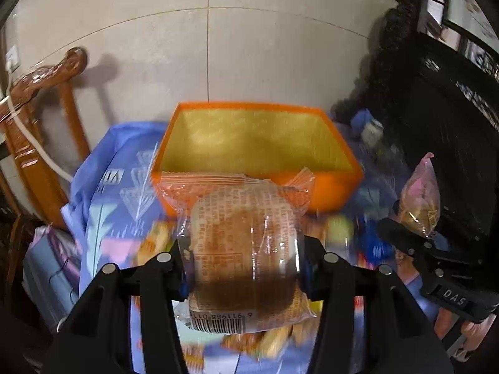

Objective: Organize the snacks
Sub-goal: 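Carry both snacks over the orange box and release them inside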

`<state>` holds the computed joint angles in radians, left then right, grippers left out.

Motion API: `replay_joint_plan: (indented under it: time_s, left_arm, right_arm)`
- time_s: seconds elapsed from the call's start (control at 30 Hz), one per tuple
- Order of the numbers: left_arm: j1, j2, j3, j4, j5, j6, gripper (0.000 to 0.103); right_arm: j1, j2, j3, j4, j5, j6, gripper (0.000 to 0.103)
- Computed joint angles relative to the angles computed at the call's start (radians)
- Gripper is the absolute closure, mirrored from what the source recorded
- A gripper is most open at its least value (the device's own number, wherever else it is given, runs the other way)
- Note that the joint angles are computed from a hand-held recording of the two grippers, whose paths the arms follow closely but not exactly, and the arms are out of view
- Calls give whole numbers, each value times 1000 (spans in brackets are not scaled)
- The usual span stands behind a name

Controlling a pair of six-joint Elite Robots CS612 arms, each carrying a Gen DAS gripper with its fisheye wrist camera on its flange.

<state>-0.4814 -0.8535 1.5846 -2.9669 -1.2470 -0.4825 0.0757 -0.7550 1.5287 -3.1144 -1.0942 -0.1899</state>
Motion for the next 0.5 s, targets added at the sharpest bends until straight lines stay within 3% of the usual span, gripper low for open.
replay_joint_plan:
  time_s: [0.3,0.43,0.5]
  left_arm:
    - [76,181,-336,197,-33,-3,54]
    - [96,245,-429,253,-58,-24,54]
    - [103,269,-459,276,-80,-37,52]
  right_arm:
    - [39,208,-394,240,-81,77,54]
    - [49,292,-542,359,-103,114,53]
    - [53,330,-616,459,-107,113,48]
